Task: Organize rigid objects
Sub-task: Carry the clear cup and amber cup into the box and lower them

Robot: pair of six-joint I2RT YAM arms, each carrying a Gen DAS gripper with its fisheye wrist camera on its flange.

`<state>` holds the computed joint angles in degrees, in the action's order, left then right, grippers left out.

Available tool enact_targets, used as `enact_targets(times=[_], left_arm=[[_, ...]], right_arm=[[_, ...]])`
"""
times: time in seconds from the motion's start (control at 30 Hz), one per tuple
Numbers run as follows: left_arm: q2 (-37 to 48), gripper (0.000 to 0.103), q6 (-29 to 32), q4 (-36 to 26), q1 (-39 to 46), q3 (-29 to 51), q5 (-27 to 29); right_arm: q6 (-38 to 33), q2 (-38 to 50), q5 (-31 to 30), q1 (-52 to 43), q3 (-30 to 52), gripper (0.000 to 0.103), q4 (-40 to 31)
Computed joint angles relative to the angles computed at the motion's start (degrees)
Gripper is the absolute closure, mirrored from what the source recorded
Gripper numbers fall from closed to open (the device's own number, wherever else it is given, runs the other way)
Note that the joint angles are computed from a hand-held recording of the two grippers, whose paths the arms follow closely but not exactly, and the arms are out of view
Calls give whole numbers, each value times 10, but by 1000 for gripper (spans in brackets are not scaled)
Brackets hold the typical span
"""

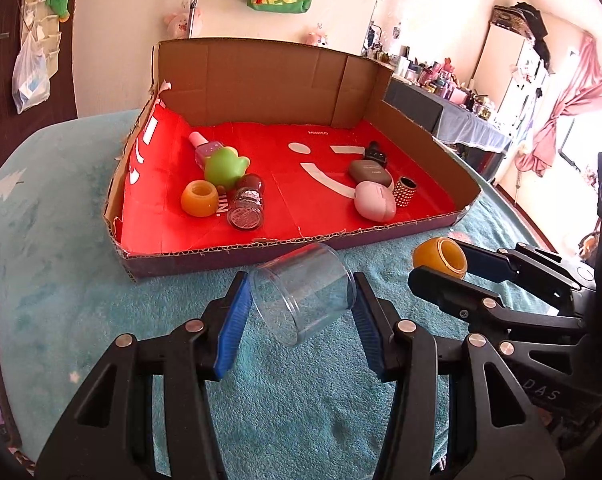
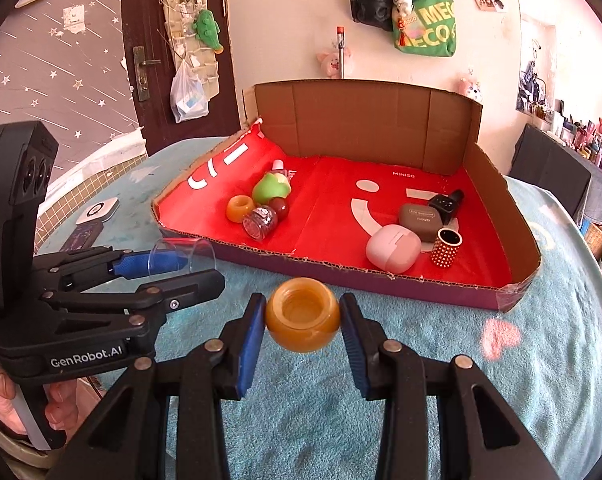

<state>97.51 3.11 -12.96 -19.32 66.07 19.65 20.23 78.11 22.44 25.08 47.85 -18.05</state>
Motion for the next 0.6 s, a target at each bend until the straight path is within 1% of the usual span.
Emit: enact_targets(times=[0.3, 0.6], left_arm=[[-14, 55, 3, 1, -3, -2, 3], [1, 55, 10, -6, -7, 29, 8]], right_arm=[[0, -14, 10, 8, -1, 63, -2], [-8, -11, 4, -3, 5, 63, 3]])
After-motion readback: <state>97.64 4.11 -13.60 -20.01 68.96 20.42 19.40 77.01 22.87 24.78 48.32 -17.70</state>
